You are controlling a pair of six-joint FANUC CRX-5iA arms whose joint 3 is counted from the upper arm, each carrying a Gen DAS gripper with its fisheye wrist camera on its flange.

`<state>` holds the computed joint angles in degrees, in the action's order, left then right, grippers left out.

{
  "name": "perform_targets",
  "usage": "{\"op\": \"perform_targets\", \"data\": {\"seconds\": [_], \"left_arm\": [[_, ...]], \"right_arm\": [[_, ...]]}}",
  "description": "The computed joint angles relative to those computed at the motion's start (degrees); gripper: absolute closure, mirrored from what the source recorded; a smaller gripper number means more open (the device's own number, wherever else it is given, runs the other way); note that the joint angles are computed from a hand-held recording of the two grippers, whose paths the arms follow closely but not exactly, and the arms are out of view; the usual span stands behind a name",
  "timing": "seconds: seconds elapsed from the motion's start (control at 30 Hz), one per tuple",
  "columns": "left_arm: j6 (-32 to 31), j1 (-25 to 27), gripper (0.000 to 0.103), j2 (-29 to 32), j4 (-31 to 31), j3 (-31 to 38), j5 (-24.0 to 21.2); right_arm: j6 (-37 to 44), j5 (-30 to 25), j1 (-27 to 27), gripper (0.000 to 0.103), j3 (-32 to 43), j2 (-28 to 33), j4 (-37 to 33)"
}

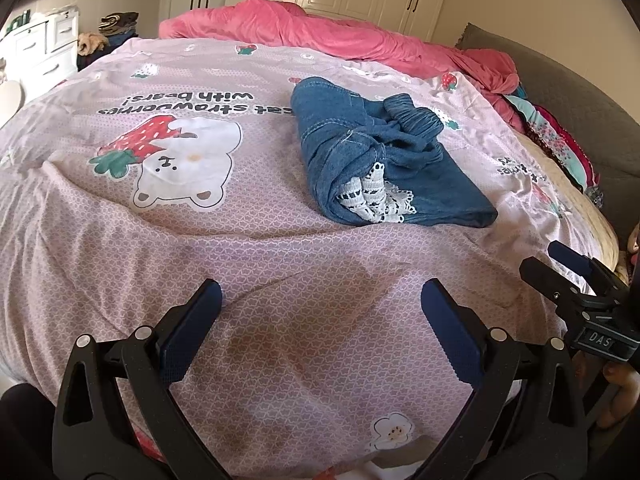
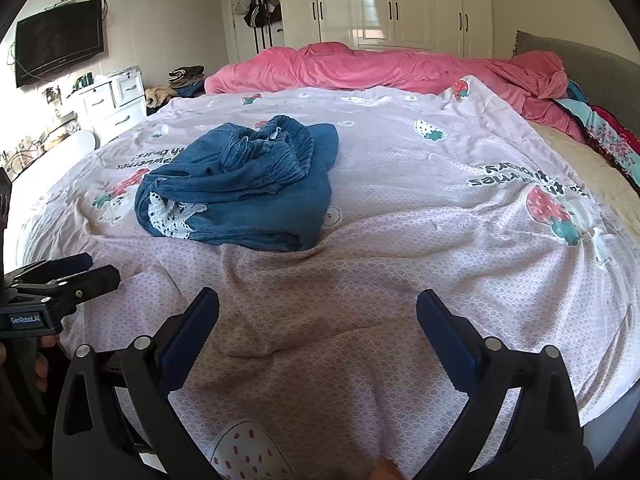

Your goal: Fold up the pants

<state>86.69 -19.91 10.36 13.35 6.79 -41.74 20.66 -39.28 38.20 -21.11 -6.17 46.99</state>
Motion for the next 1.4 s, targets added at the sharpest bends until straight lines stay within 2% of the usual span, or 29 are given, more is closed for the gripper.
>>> {"op": "perform_targets", "data": {"seconds": [1.4], "left_arm": [[1.4, -0.1, 0.009, 0.0, -0.7, 0.6, -0.7]], "right_arm": [[-1.4, -1.2, 0.1, 0.004, -0.1, 0.2, 1.1]]}}
